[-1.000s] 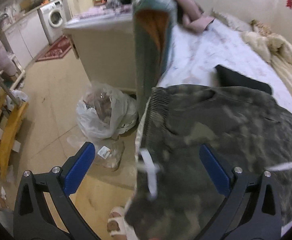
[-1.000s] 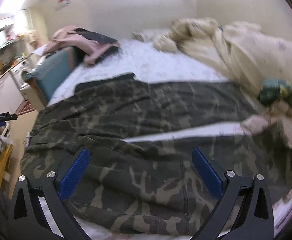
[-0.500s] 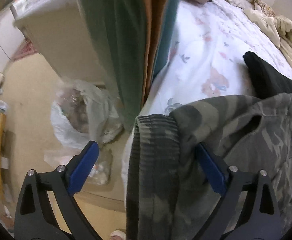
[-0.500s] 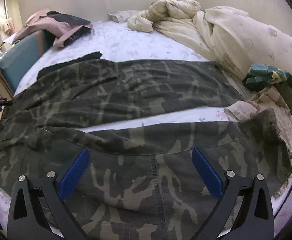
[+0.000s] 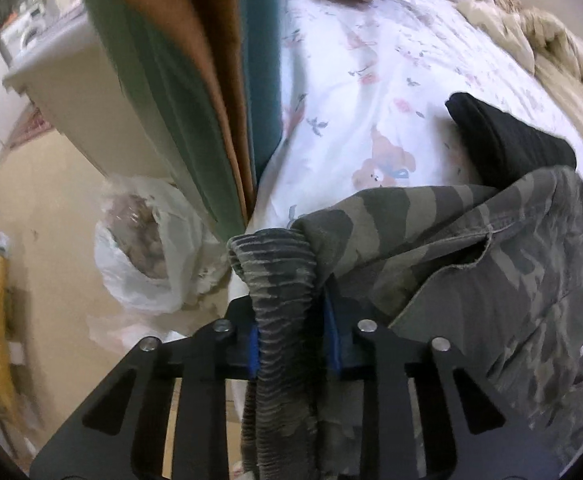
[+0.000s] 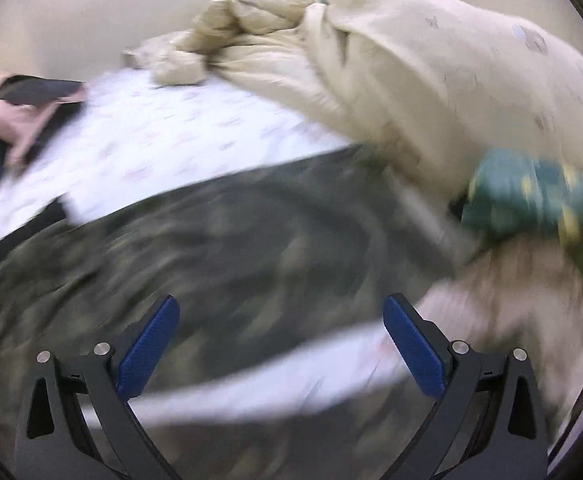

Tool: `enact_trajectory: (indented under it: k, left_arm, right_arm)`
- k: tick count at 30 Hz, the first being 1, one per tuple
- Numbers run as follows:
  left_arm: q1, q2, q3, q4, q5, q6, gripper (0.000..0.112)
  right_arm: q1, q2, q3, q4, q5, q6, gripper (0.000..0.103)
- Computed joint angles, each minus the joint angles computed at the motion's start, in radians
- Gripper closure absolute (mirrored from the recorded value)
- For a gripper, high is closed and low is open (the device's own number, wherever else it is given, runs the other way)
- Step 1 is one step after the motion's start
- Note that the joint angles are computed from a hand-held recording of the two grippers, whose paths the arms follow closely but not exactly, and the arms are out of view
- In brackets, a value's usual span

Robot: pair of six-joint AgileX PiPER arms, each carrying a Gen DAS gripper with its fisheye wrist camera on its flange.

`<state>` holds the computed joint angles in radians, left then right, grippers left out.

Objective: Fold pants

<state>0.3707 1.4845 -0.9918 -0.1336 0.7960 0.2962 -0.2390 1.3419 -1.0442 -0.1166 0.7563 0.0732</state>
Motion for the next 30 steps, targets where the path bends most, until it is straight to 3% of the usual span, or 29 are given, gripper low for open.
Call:
enact_trajectory:
  k: [4, 6, 7, 16, 18, 19, 21, 22, 23, 30]
  left_arm:
    - [-0.080, -0.078, 0.049, 0.129, -0.047, -0.120, 0.093]
    - [-0.104, -0.108, 0.085, 0.172, -0.083, -0.148, 0.093]
    - [-0.116, -0.113, 0.097, 0.201, -0.092, -0.172, 0.093]
    - [-0.132, -0.103, 0.096, 0.238, -0.100, -0.235, 0.095]
    - [-0.135, -0.111, 0.102, 0.243, -0.100, -0.230, 0.095]
    - [-0.138, -0.109, 0.101, 0.243, -0.101, -0.228, 0.095]
    - [-0.130, -0.122, 0.102, 0.224, -0.097, -0.204, 0.096]
    - [-0.120, -0.126, 0.099, 0.204, -0.092, -0.187, 0.096]
    - [-0.118, -0.126, 0.097, 0.199, -0.090, -0.182, 0.096]
    - [-0.110, -0.153, 0.083, 0.157, -0.058, -0.133, 0.098]
  right_arm:
    - [-0.113, 0.330, -0.266, -0.046, -0.025, -0.092, 0.007]
    - [-0.123, 0.451, -0.396, -0.071, 0.024, -0.100, 0.031]
    - [-0.125, 0.505, -0.457, -0.068, 0.039, -0.105, 0.035]
    - [-0.083, 0.854, -0.841, -0.230, 0.151, -0.071, 0.037]
    - [-0.086, 0.904, -0.903, -0.248, 0.168, -0.090, 0.049]
    - [-0.092, 0.925, -0.932, -0.255, 0.175, -0.097, 0.049]
    - [-0.112, 0.953, -0.984, -0.212, 0.202, -0.141, 0.052]
    - [-0.131, 0.954, -0.998, -0.131, 0.214, -0.207, 0.062]
    - [-0.141, 0.951, -1.004, -0.077, 0.230, -0.246, 0.088]
    - [-0.161, 0.641, -0.702, -0.015, 0.042, -0.317, 0.089]
